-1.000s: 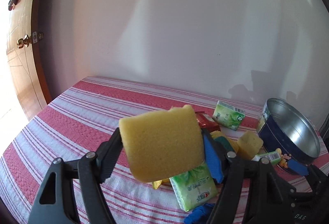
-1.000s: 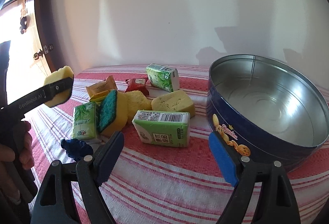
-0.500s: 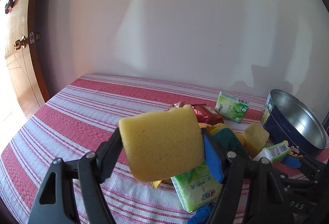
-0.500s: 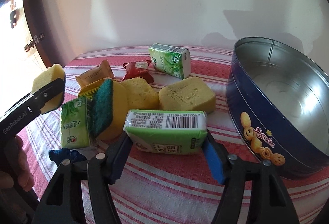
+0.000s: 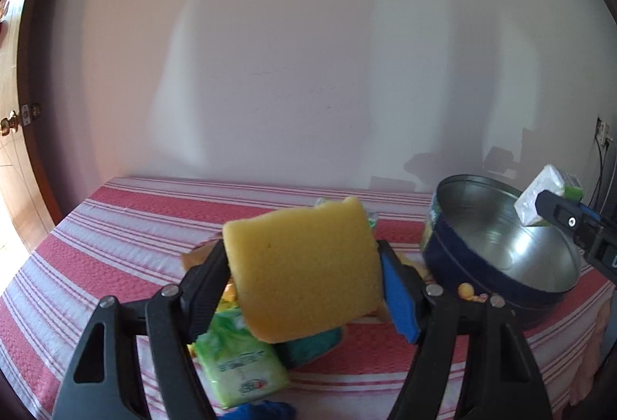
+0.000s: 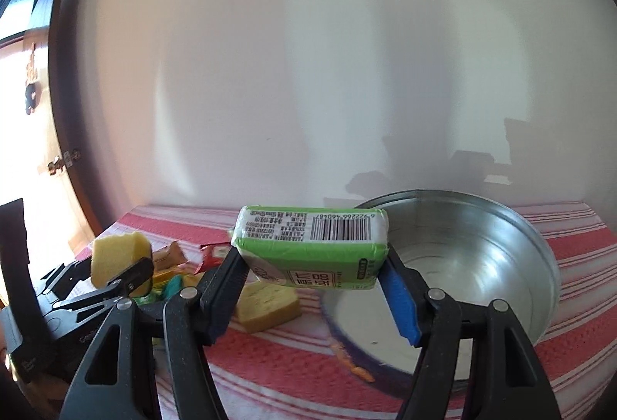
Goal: Organize objects
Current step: 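Carry both items over the tin and release them inside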
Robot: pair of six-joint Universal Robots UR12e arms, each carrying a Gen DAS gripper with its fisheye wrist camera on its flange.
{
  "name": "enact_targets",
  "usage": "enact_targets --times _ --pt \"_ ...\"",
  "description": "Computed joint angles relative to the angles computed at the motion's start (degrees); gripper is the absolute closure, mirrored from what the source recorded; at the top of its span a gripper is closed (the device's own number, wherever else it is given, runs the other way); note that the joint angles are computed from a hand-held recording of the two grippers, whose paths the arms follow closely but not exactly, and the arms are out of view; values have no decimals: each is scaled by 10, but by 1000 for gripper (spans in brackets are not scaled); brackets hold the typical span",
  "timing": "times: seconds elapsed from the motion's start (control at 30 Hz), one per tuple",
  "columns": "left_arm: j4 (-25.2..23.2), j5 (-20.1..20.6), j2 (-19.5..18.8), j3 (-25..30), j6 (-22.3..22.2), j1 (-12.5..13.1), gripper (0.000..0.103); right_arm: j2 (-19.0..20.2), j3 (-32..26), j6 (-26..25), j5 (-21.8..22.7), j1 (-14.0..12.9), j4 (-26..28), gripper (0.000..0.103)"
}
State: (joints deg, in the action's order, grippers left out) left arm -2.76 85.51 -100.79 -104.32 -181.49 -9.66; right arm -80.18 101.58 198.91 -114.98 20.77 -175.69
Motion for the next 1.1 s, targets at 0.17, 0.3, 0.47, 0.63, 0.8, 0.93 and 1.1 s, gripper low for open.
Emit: enact_targets --times 0.17,0.3,0.47,0.63,0.8,0.93,1.1 --pt "-5 -4 -22 30 9 -36 29 -24 27 13 -45 -28 25 34" --pt "-10 -14 -40 56 20 -61 29 -36 37 32 -59 -50 61 34" --pt "-25 -14 -64 87 37 -90 29 -36 40 35 -70 -64 87 34" --pt "-48 3 -85 111 38 -110 29 -38 42 27 -58 -72 108 34" --pt "-73 10 -92 118 39 -115 29 -45 48 22 -57 -72 120 34" --pt "-90 19 -99 128 43 -118 28 -40 45 12 -57 -72 131 34" --pt "-95 31 -92 126 39 -119 21 -42 48 25 -37 -82 142 32"
